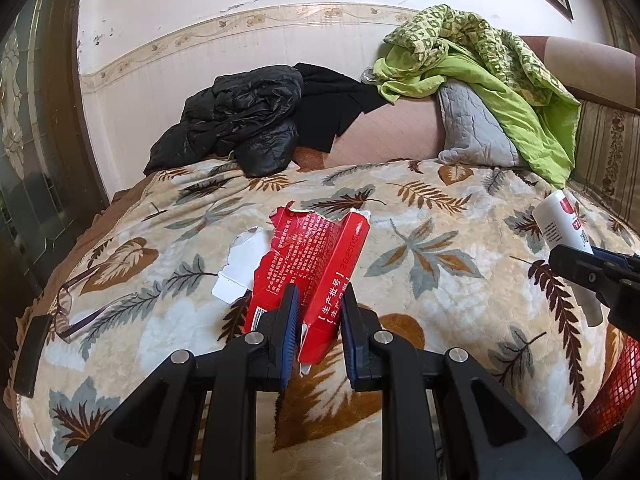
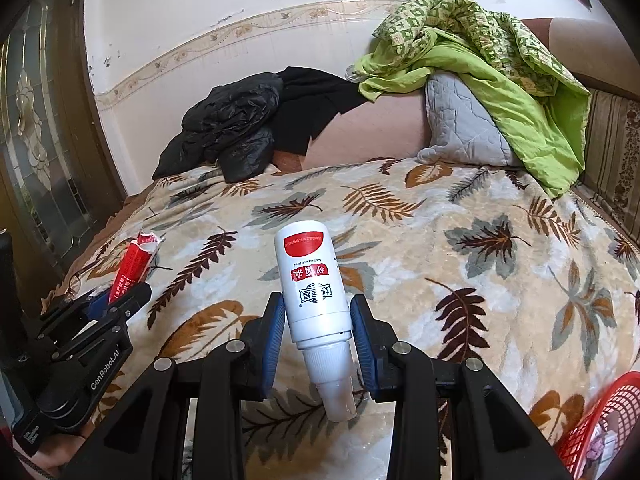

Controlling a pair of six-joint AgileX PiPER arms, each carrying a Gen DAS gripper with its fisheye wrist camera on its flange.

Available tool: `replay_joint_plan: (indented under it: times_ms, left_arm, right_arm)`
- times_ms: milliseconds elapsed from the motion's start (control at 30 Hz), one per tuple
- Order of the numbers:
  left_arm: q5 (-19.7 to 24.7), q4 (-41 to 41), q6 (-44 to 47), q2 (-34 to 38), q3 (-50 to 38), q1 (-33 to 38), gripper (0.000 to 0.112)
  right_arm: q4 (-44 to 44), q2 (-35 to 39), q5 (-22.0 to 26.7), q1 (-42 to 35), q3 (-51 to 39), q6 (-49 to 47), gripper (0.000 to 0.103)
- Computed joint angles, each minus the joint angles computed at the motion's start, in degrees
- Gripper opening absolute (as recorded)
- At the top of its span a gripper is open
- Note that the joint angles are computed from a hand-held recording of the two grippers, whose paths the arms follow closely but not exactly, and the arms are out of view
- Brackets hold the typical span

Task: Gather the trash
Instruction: 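Lift the red toothpaste items with the left gripper while the right gripper lifts the spray bottle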

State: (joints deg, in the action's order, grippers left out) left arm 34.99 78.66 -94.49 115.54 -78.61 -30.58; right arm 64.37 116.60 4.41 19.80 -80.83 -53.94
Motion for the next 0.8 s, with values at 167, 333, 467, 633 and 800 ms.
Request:
replay_joint_plan:
  times_ms: [167, 333, 467, 633, 800]
  left_arm:
    - [0.10, -0.16, 0.35, 0.29, -0.40, -0.08, 0.019]
    - [0.19, -0.31, 0.37, 0.29, -0.45, -0.17, 0.019]
    - [-0.26, 0.32, -0.16, 0.36, -0.50, -0.25, 0.019]
    - [-0.21, 0.66, 0.01, 0.64, -0.71, -0.55, 0.019]
    - [-0.19, 0.85, -0.30, 0.67, -0.69, -0.62, 0.019]
  right_arm:
    - [-0.45, 0.22, 0.19, 0.21, -0.31, 0.36, 0.036]
    - [2.48, 0.31, 0.28, 0.24, -0.36, -2.55, 0.036]
    - [3.10, 0.28, 0.33, 0.18, -0.32, -3.18, 0.036]
    - [8.59, 0.14, 0.37, 0.51, -0.24, -8.22, 0.036]
    - [7.22, 0.09, 0.68, 0.81, -0.42, -6.76, 0.036]
